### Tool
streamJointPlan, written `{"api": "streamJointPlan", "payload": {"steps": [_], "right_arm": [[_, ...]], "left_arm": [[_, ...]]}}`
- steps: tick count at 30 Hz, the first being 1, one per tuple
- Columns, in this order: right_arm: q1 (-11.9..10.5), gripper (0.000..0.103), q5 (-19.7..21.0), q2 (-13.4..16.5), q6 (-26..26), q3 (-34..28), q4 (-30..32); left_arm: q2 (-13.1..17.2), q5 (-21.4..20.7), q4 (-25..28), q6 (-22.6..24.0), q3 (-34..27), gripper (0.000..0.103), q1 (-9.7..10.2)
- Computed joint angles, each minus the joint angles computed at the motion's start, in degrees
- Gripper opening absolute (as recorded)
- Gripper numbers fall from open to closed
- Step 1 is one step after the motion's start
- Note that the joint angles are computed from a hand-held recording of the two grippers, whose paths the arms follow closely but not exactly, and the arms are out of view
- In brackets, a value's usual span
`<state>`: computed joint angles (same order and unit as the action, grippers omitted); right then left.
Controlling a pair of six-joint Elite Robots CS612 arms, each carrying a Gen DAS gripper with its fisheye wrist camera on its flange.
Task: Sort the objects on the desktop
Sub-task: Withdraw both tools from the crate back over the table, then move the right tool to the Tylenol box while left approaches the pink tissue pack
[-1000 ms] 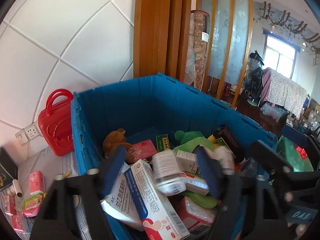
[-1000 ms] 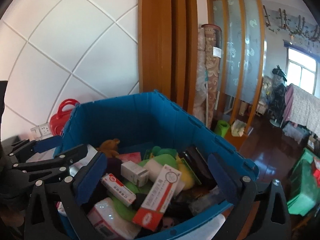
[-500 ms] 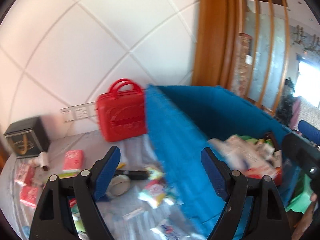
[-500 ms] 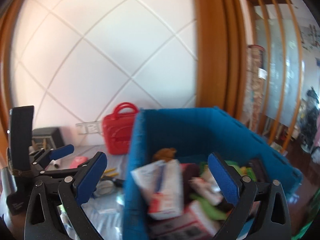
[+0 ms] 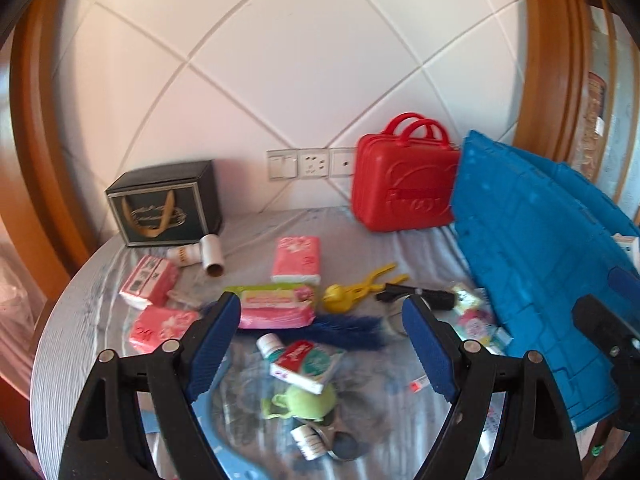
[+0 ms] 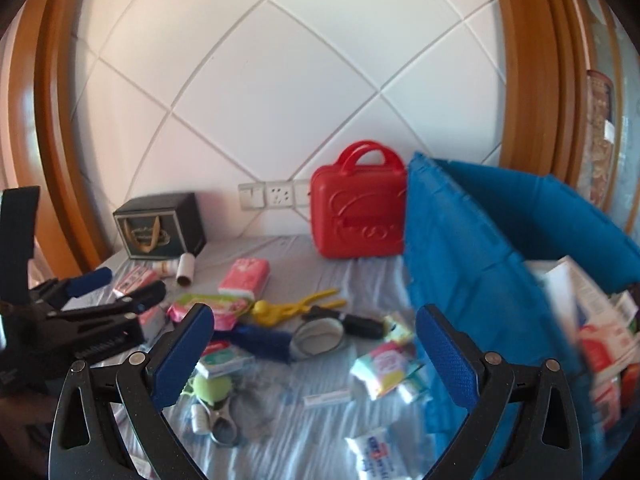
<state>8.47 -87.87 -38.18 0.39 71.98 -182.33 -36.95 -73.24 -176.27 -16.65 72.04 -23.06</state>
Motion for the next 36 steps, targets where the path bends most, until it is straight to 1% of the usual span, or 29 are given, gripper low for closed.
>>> {"api": "streamJointPlan", "payload": {"steps": [6, 7, 9, 11, 14, 15, 17, 19, 20, 22, 24, 27, 28, 32, 34, 36], "right_arm": [[1.23, 0.102, -0.80, 4.13, 0.18, -4.87, 4.44], [1.37, 0.102, -0.98, 5.03, 0.33, -6.05, 5.59], [1.55, 0.102, -1.12, 6.80, 0.62, -8.46, 8.70], [1.65, 0.102, -1.25, 8.39, 0.76, -10.47, 10.18], [1.85, 0.102, -2.11, 11.50, 0.60, -14.69, 13.22], [1.89, 0.102, -2.27, 12.66, 0.70, -16.29, 14.10], [1.95, 0.102, -2.86, 14.97, 0.81, -19.90, 17.21], [1.86, 0.102, -2.98, 17.39, 1.36, -23.60, 19.79], [1.86, 0.102, -3.43, 18.31, 1.64, -25.04, 20.98], [1.66, 0.102, -3.06, 20.15, 2.31, -28.03, 23.78], [1.59, 0.102, -4.01, 21.72, 2.71, -30.61, 26.15], [1.46, 0.102, -4.56, 23.72, 3.11, -33.88, 28.24], [1.36, 0.102, -4.19, 24.29, 3.34, -34.90, 29.04], [1.06, 0.102, -3.13, 26.71, 4.53, -39.46, 32.12], [0.95, 0.102, -2.79, 27.97, 5.48, -41.92, 33.96], [0.94, 0.102, -2.81, 28.31, 6.13, -42.51, 34.05]], "left_arm": [[1.53, 1.27, -0.07, -0.01, -0.34, 0.083, 1.90], [2.06, 0.69, 0.23, -0.09, -0.79, 0.083, 2.37], [3.26, 1.16, 0.53, 0.29, -1.63, 0.083, 2.95], [4.48, -0.25, 0.25, 0.40, -2.49, 0.083, 3.74], [6.64, -0.22, 0.46, 1.08, -4.07, 0.083, 4.47], [7.61, -0.99, 0.84, 1.22, -5.01, 0.083, 4.82], [9.19, -1.17, 3.06, 1.29, -7.09, 0.083, 5.20], [11.14, -3.47, 4.65, 1.01, -9.75, 0.083, 5.80], [12.02, -3.70, 5.12, 1.35, -10.98, 0.083, 5.90], [13.90, -4.53, 6.77, 2.29, -13.78, 0.083, 6.10], [15.69, -5.75, 8.35, 2.87, -16.56, 0.083, 6.37], [18.16, -7.42, 10.19, 3.35, -20.60, 0.083, 6.75], [18.86, -8.12, 10.84, 3.68, -21.83, 0.083, 6.87], [21.54, -8.48, 13.79, 6.16, -26.49, 0.083, 7.01], [22.42, -8.84, 14.64, 6.30, -27.90, 0.083, 7.25], [23.19, -9.01, 15.78, 5.75, -29.13, 0.083, 7.52]]}}
